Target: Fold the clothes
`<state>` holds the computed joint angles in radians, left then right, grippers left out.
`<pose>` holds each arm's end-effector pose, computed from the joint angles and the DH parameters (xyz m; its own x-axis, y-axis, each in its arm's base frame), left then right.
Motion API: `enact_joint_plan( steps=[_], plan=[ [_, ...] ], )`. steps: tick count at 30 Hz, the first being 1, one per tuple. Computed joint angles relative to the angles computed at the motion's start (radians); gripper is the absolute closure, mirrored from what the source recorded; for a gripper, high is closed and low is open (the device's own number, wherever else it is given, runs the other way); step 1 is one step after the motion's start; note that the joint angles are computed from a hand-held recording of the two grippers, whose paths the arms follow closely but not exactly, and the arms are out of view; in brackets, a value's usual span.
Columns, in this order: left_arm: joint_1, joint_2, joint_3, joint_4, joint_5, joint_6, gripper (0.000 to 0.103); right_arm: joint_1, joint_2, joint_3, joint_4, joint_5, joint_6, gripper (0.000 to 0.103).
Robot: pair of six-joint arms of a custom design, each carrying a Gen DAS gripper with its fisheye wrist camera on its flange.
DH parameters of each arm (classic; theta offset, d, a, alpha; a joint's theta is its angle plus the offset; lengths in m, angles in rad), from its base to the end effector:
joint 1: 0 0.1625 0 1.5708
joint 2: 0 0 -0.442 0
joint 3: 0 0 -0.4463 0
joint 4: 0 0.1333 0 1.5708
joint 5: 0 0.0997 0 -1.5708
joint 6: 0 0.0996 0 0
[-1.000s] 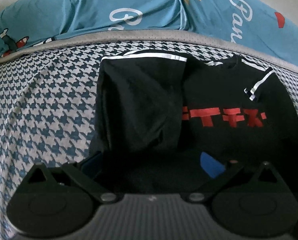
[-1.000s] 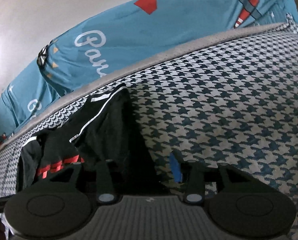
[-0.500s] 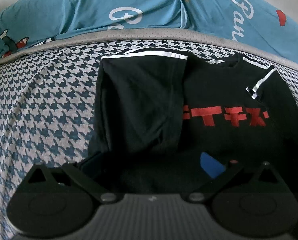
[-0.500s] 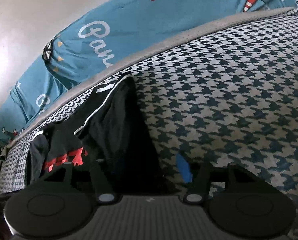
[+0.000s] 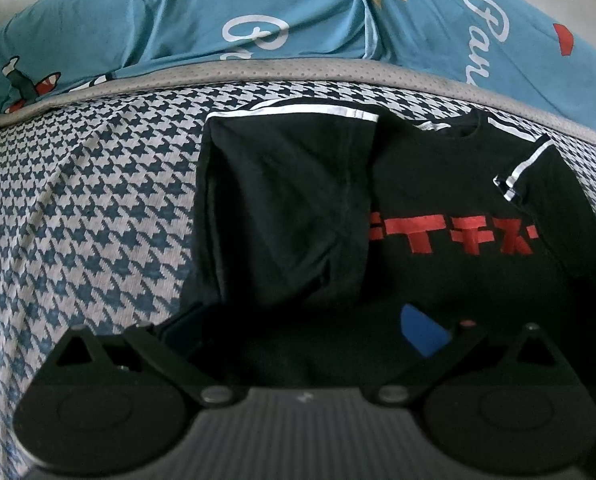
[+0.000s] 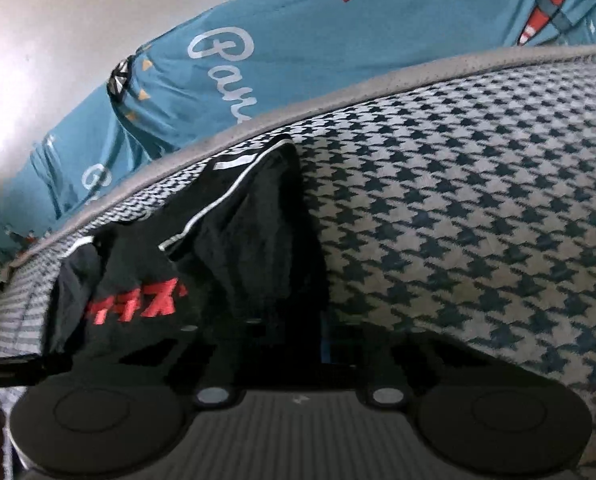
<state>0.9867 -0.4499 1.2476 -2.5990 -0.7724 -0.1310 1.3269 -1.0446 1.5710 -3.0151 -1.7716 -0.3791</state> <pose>-0.2829 -0.7991 -0.0096 -0.7368 0.1401 -0.6615 0.4444 0.8376 -0.3176 -0.0701 -0.7513 0.3404 -0.9021 0.1445 0.4065 -0.2015 0.6921 -0.6931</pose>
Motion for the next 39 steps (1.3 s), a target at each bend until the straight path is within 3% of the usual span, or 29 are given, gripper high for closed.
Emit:
enact_joint_plan(
  steps=[5,8,15,19,23,34,39],
  plan=[
    [-0.001,0.002,-0.002,0.002,0.002,-0.006,0.0,0.009,-0.011,0.024,-0.041,0.027,-0.055,0.09],
    [-0.002,0.003,-0.003,0.003,0.002,-0.007,0.0,0.017,0.001,0.018,-0.052,-0.004,-0.076,0.089],
    [0.001,-0.009,0.008,-0.004,0.0,-0.011,0.0,-0.006,0.01,-0.007,-0.009,0.005,0.005,0.082],
    [0.002,-0.014,0.014,-0.014,0.0,-0.007,0.0,-0.008,0.017,-0.002,-0.034,0.015,-0.018,0.08],
    [0.002,-0.02,0.02,-0.027,0.001,-0.002,0.0,-0.001,0.024,0.0,-0.046,0.011,-0.053,0.09],
    [0.006,-0.034,0.033,-0.042,0.007,-0.006,0.0,0.019,0.01,0.035,-0.092,0.093,-0.075,0.091],
    [0.006,-0.036,0.036,-0.045,0.009,-0.005,0.0,0.029,0.033,0.015,-0.099,0.052,-0.065,0.091]
  ],
)
